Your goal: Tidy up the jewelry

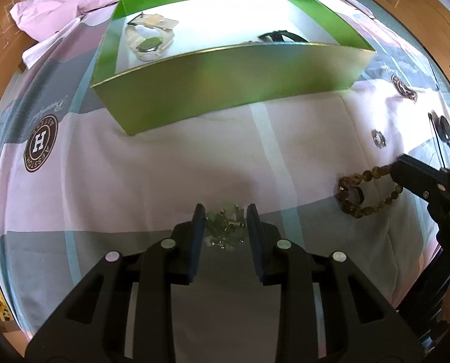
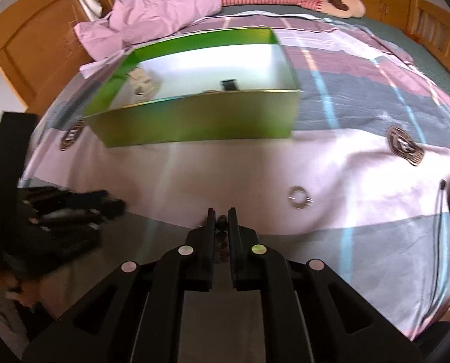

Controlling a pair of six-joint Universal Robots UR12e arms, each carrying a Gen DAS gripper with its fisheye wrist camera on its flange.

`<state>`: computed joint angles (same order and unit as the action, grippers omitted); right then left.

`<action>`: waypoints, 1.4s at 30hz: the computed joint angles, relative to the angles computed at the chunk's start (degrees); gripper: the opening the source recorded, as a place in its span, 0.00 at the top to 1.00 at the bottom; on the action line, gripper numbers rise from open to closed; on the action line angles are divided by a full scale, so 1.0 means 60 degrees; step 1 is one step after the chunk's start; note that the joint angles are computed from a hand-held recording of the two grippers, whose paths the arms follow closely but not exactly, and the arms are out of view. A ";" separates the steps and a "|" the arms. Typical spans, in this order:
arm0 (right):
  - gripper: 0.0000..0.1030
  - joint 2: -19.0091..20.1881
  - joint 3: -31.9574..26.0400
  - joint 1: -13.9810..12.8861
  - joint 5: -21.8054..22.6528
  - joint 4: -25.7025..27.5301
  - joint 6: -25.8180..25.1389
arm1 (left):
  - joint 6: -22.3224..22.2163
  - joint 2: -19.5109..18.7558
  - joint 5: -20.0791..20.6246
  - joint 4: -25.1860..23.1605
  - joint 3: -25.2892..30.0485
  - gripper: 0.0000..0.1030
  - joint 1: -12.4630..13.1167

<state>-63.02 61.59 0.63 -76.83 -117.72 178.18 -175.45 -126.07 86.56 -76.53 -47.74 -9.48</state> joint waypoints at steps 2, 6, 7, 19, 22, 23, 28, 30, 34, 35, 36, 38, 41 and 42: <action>0.91 0.0104 -0.0191 0.0011 0.0623 -0.0017 0.0070 | 0.0017 -0.0005 0.0002 -0.0010 0.0000 0.72 -0.0008; 0.91 0.0305 -0.0549 0.0038 0.1257 -0.0230 0.0262 | -0.0136 -0.0003 0.0000 -0.0023 0.0013 0.72 0.0032; 0.91 0.0367 -0.0645 0.0082 0.1070 -0.0234 0.0249 | -0.0182 -0.0003 -0.0010 -0.0021 0.0016 0.72 0.0045; 0.54 0.0595 -0.0795 0.0269 -0.0550 0.0509 0.0046 | -0.0923 -0.0016 -0.0085 0.0072 0.0133 0.51 0.0228; 0.54 0.0786 -0.1082 0.0416 -0.0604 0.0930 -0.0454 | -0.1568 -0.0112 0.0045 -0.0198 0.0307 0.48 0.0335; 0.54 0.0871 -0.1195 0.0483 -0.0550 0.1041 -0.0771 | -0.1783 -0.0143 0.0009 -0.0286 0.0364 0.48 0.0379; 0.56 0.1367 -0.1837 0.0804 -0.0896 0.1731 -0.1834 | -0.2389 -0.0227 -0.0059 -0.0570 0.0507 0.48 0.0520; 0.71 0.1519 -0.2013 0.0853 -0.1145 0.2058 -0.1736 | -0.2298 -0.0256 -0.0072 -0.0607 0.0539 0.48 0.0505; 0.86 0.1391 -0.1847 0.0736 -0.1018 0.2073 -0.1559 | -0.1915 -0.0299 -0.0068 -0.0660 0.0593 0.47 0.0397; 0.86 0.1332 -0.1758 0.0659 -0.0918 0.2109 -0.1435 | -0.1837 -0.0311 -0.0076 -0.0666 0.0612 0.45 0.0375; 0.86 0.1275 -0.1660 0.0598 -0.0861 0.2087 -0.1342 | -0.1786 -0.0332 -0.0082 -0.0688 0.0643 0.40 0.0355; 0.86 0.1144 -0.1425 0.0447 -0.0603 0.2010 -0.1158 | -0.1625 -0.0348 -0.0005 -0.0724 0.0656 0.37 0.0285; 0.87 0.1011 -0.1208 0.0314 -0.0424 0.1962 -0.1007 | -0.1255 -0.0372 0.0037 -0.0766 0.0668 0.37 0.0177; 0.87 0.0992 -0.1180 0.0301 -0.0448 0.1955 -0.1039 | -0.1186 -0.0372 0.0057 -0.0768 0.0656 0.37 0.0142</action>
